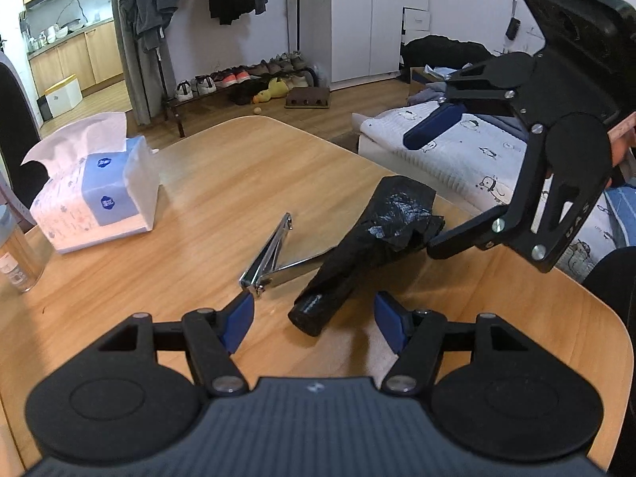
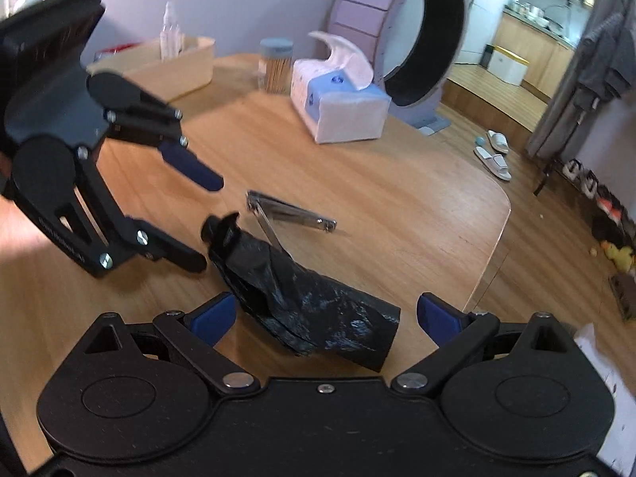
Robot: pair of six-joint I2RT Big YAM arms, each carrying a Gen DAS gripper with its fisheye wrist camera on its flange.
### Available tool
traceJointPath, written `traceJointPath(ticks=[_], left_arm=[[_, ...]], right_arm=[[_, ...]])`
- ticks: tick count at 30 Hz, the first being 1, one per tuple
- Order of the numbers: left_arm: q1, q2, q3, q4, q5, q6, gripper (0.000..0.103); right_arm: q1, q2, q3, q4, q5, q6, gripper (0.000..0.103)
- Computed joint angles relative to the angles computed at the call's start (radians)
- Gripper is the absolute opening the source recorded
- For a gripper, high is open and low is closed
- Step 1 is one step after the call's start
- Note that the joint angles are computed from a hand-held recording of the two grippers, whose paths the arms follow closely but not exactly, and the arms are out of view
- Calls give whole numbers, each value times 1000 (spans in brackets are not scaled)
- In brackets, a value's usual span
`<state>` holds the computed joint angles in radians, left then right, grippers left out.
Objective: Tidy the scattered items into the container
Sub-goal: 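Close the left gripper on the bag's knot while the right gripper grips its body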
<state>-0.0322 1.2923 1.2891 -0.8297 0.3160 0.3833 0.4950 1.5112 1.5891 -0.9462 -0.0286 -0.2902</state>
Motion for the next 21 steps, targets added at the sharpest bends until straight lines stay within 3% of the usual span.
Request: traceJointPath(ticks=[8,13,17,21], left_arm=[[-11,27,4,-3,3,29,62],[-16,30,-2,-3,13,38,54],[-8,32,-1,-3,36,25,34],[-2,36,7,-15,49,31,33]], right_arm=[[-19,50,27,-33,-30,-3,96],[-23,57,24,-48,-36,16,80],[-30,44,5,-33,-48,28,77],[-34,31,-9,-23,-42,32,61]])
